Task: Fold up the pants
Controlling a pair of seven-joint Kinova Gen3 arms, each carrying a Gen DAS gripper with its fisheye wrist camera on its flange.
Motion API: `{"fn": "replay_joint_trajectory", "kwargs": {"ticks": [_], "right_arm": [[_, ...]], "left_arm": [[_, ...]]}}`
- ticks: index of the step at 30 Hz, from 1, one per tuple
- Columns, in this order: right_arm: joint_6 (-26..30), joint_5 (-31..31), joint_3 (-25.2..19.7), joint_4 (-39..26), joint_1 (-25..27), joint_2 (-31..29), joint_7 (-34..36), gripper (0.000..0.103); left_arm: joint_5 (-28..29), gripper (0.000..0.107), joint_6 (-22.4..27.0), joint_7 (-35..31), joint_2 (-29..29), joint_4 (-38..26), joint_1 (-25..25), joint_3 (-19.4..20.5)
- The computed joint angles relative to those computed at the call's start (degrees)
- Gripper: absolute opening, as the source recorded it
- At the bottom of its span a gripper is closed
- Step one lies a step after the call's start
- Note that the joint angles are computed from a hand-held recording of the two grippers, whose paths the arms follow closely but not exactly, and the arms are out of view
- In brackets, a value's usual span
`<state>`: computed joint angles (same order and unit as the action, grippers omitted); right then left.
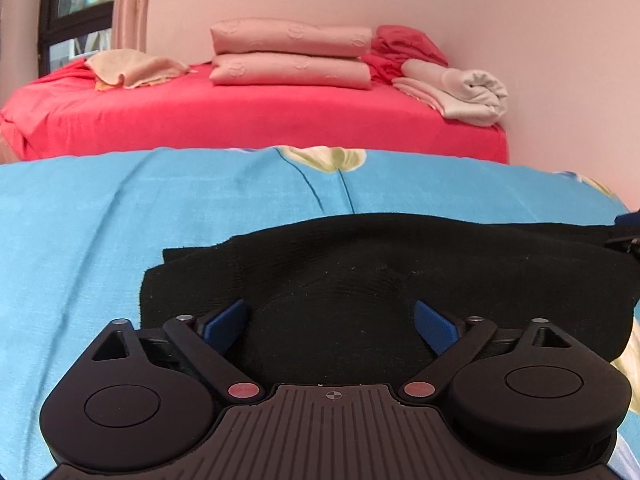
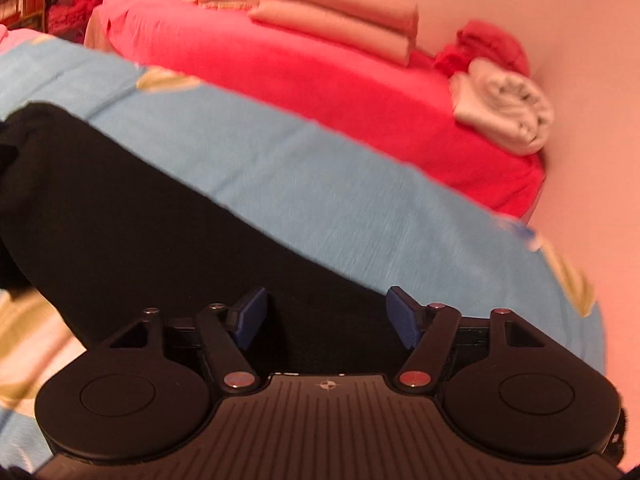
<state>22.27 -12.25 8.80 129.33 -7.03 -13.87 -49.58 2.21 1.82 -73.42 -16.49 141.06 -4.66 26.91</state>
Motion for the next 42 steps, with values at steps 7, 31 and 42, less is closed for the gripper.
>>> {"fn": "replay_joint_trajectory", "kwargs": {"ticks": [7,31,42], "right_arm": [[0.6,3.7,10.2,2.8,-11.2,-4.6,-6.8,0.014],[-8.8,27.4,6.7,3.9,10.0,-9.8,-62.5,0.059],[-7.6,16.5,13.5,-1.9,21.0,3.6,-63.6,0.050]], "left_arm": [[0.4,0.103,-1.1,-0.5,0.6,0.4,1.8,-1.9],[2.3,0.103,-1.8,-0.9,-0.9,0.9,-4.4,4.5],[2.2,0.103,-0.9,0.1,-2.0,0.4,-9.8,10.6]]}}
